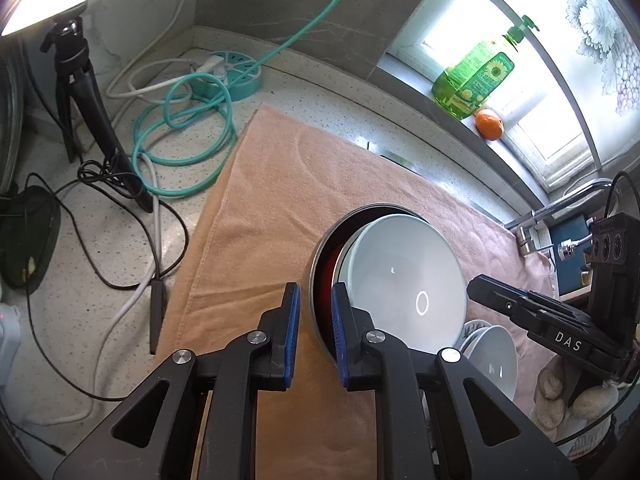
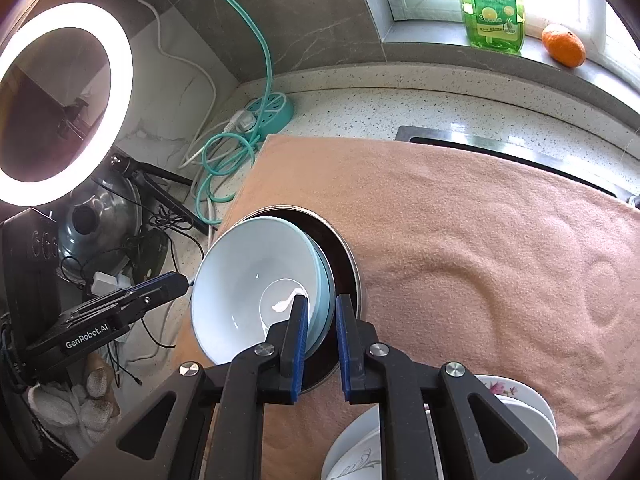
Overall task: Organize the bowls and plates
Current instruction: 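Lower the pale blue bowl into the steel bowl with both tools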
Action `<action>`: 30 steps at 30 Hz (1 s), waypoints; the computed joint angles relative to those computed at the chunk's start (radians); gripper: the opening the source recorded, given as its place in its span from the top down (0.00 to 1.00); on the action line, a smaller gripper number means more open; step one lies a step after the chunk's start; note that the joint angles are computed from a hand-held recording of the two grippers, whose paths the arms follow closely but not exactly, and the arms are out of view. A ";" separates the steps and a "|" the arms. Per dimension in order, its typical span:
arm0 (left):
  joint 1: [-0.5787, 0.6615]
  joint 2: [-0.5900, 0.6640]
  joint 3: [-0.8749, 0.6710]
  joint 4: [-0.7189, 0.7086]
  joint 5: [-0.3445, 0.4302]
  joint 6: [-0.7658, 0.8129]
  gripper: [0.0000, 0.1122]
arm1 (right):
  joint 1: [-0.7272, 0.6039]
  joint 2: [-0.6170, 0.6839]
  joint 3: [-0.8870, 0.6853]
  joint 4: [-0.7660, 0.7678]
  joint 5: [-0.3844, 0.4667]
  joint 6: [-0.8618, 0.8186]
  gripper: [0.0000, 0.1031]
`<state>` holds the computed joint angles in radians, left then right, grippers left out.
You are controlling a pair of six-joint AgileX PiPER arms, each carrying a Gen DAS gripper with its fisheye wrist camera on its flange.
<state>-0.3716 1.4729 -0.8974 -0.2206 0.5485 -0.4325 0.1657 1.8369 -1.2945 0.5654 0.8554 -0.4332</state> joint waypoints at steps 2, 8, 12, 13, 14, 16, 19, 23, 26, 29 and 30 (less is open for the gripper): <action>0.011 -0.013 0.016 -0.011 -0.002 0.008 0.87 | -0.006 -0.007 0.011 0.007 -0.007 0.000 0.87; 0.034 -0.040 0.057 -0.054 -0.002 0.042 0.87 | -0.035 -0.030 0.047 0.054 -0.025 -0.018 0.87; 0.038 -0.045 0.065 -0.076 -0.006 0.053 0.87 | -0.043 -0.036 0.062 0.071 -0.043 -0.031 0.87; 0.038 -0.044 0.066 -0.082 -0.008 0.058 0.87 | -0.047 -0.035 0.064 0.079 -0.043 -0.033 0.87; 0.036 -0.043 0.066 -0.084 -0.009 0.060 0.87 | -0.054 -0.034 0.066 0.093 -0.039 -0.043 0.87; 0.033 -0.037 0.065 -0.092 -0.010 0.069 0.87 | -0.058 -0.034 0.069 0.099 -0.040 -0.037 0.87; 0.029 -0.024 0.061 -0.094 -0.016 0.075 0.87 | -0.054 -0.027 0.059 0.075 -0.037 -0.017 0.87; 0.032 -0.007 0.059 -0.121 -0.023 0.107 0.87 | -0.043 -0.013 0.038 0.030 -0.026 0.025 0.87; 0.031 0.000 0.057 -0.131 -0.027 0.122 0.87 | -0.036 0.002 0.030 0.023 -0.021 0.033 0.87; 0.031 0.008 0.052 -0.133 -0.028 0.131 0.87 | -0.023 0.010 0.031 0.000 -0.037 0.046 0.87; 0.029 0.011 0.051 -0.130 -0.028 0.131 0.87 | -0.022 0.015 0.030 -0.004 -0.038 0.050 0.87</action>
<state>-0.3424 1.4844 -0.8469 -0.3507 0.5200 -0.3018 0.1440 1.8516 -1.2647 0.5611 0.8179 -0.3829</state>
